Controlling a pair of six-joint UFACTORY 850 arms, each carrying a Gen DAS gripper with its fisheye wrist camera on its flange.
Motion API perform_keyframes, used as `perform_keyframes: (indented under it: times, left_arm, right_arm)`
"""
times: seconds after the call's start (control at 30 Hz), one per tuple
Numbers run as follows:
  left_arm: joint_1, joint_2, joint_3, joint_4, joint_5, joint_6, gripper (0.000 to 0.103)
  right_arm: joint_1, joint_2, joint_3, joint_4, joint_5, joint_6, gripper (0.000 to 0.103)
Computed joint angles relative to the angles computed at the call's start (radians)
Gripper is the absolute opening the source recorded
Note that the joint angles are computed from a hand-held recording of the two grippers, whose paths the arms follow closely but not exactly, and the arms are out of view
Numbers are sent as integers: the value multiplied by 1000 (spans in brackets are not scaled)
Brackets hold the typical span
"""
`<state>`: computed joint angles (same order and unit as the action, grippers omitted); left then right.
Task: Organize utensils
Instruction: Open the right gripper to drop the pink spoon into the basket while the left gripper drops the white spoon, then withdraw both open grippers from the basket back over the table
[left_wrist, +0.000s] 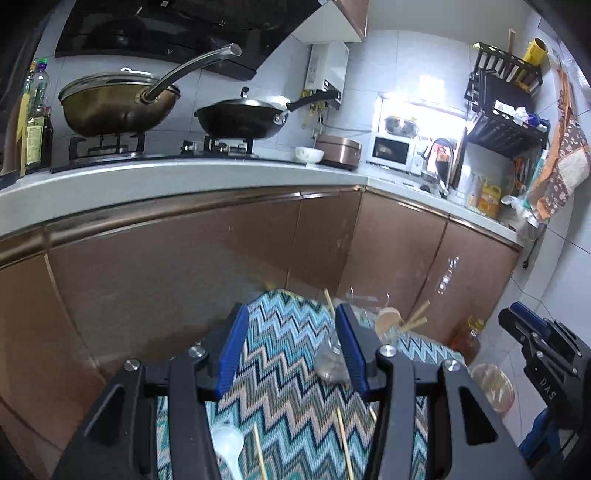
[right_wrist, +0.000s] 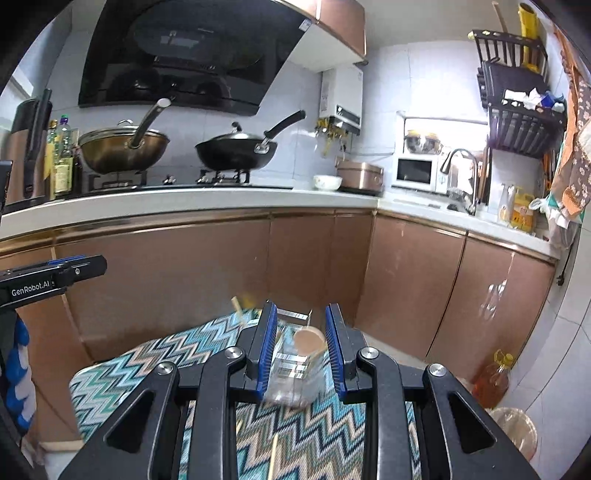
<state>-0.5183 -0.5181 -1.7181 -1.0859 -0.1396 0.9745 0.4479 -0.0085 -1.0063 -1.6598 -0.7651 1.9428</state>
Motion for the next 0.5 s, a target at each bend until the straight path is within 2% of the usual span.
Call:
perform_keyframes:
  times: [0.1, 0.17, 0.37, 0.47, 0.5]
  left_arm:
    - [13, 35, 45, 147, -49, -126, 47]
    - [25, 50, 69, 182, -100, -159, 47]
    - [51, 17, 61, 378, -269, -361, 46]
    - [56, -22, 35, 394, -354, -381, 46]
    - [54, -31, 31, 404, -373, -385, 46]
  right_arm:
    - [26, 28, 16, 72, 11, -51, 27]
    - [32, 48, 32, 114, 38, -67, 27]
    - [25, 67, 58, 278, 120, -156, 27]
    - [-1, 63, 76, 348, 193, -187, 27]
    - [-20, 61, 85, 382, 247, -202, 27]
